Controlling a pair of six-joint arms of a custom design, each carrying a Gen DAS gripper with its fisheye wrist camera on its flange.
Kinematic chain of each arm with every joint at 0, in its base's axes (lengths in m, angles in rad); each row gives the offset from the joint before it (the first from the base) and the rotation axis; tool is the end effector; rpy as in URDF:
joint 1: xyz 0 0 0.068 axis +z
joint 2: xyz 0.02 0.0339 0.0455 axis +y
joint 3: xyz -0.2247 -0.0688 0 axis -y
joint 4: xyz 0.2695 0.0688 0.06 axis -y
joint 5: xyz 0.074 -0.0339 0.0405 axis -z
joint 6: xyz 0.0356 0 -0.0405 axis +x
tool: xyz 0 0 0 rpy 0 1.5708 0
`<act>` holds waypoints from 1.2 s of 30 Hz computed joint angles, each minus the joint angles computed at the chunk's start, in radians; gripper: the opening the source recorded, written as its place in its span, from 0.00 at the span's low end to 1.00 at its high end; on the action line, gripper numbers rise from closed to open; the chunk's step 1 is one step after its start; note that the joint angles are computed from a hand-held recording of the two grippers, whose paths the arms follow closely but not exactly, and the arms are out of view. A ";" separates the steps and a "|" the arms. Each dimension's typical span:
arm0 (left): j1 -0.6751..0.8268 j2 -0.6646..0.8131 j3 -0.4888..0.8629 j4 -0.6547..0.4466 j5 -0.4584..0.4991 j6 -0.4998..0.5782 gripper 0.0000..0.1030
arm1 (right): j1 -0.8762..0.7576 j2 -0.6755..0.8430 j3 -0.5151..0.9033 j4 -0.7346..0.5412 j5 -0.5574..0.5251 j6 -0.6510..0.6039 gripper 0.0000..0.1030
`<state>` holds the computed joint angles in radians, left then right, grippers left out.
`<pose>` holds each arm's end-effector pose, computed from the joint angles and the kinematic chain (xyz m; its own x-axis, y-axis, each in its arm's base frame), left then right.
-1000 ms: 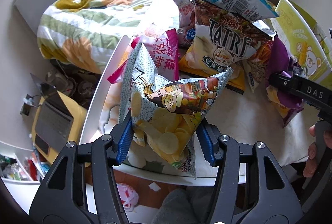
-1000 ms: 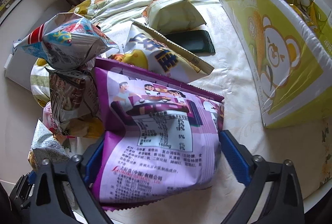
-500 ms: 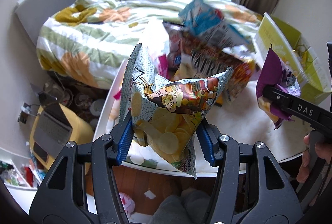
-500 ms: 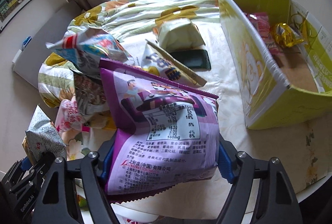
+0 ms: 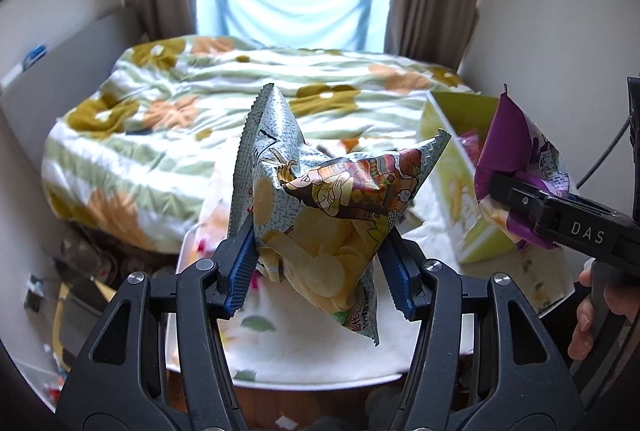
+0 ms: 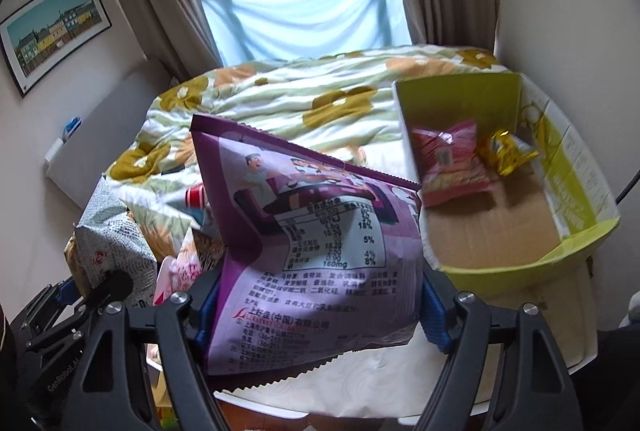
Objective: Organize snacks
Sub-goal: 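Lower both bags into the yellow box and open both tools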
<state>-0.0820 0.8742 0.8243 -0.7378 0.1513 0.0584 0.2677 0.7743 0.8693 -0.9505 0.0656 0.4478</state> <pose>0.2238 -0.0238 0.2549 -0.6942 0.1150 -0.7105 0.2279 0.9715 -0.0655 0.1875 0.0490 0.2732 -0.7526 0.2416 -0.6126 0.1147 0.9641 0.2394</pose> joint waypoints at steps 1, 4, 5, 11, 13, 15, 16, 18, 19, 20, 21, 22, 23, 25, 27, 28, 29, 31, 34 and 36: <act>-0.038 0.019 0.021 0.011 -0.016 -0.019 0.51 | -0.037 -0.003 0.010 -0.005 -0.019 -0.022 0.72; -0.158 0.094 0.081 0.053 -0.082 -0.084 0.51 | -0.180 0.001 0.037 -0.019 -0.097 -0.120 0.72; -0.196 0.124 0.101 0.069 -0.104 -0.107 0.51 | -0.237 0.009 0.049 -0.023 -0.133 -0.163 0.72; -0.410 0.383 0.288 0.146 -0.226 -0.247 0.51 | -0.549 0.150 0.135 -0.036 -0.331 -0.421 0.72; -0.482 0.488 0.370 0.161 -0.273 -0.274 0.51 | -0.652 0.227 0.182 -0.028 -0.381 -0.513 0.72; -0.538 0.589 0.454 0.168 -0.302 -0.301 0.51 | -0.734 0.297 0.225 -0.023 -0.423 -0.582 0.72; -0.566 0.645 0.502 0.168 -0.314 -0.315 0.51 | -0.767 0.328 0.247 -0.024 -0.441 -0.608 0.72; -0.614 0.752 0.598 0.158 -0.330 -0.330 0.51 | -0.833 0.398 0.295 -0.029 -0.475 -0.664 0.72; -0.640 0.807 0.650 0.148 -0.341 -0.334 0.51 | -0.861 0.433 0.320 -0.032 -0.490 -0.686 0.72; -0.659 0.856 0.696 0.133 -0.349 -0.334 0.51 | -0.897 0.482 0.357 -0.038 -0.509 -0.714 0.72; -0.683 0.930 0.770 0.103 -0.363 -0.330 0.51 | -0.919 0.518 0.383 -0.042 -0.520 -0.733 0.72; -0.705 0.994 0.835 0.072 -0.379 -0.328 0.51 | -0.936 0.549 0.405 -0.046 -0.528 -0.750 0.72; -0.725 1.048 0.890 0.047 -0.394 -0.330 0.52 | -0.954 0.582 0.429 -0.051 -0.537 -0.768 0.72; -0.751 1.129 0.964 0.010 -0.403 -0.332 0.53 | -0.975 0.636 0.467 -0.060 -0.550 -0.791 0.72; -0.778 1.196 1.025 -0.015 -0.436 -0.336 0.61 | -0.997 0.692 0.505 -0.075 -0.568 -0.818 0.72; -0.788 1.231 1.068 -0.048 -0.445 -0.341 0.81 | -1.004 0.707 0.515 -0.080 -0.574 -0.828 0.72; -0.794 1.236 1.070 -0.063 -0.448 -0.348 0.91 | -1.007 0.727 0.529 -0.084 -0.579 -0.837 0.72; -0.799 1.218 1.041 -0.045 -0.432 -0.361 1.00 | -1.020 0.763 0.553 -0.097 -0.592 -0.860 0.72; -0.790 1.180 1.002 -0.039 -0.413 -0.391 1.00 | -1.029 0.799 0.581 -0.126 -0.610 -0.883 0.72; -0.769 1.153 0.969 -0.031 -0.398 -0.400 1.00 | -1.022 0.808 0.588 -0.139 -0.612 -0.895 0.72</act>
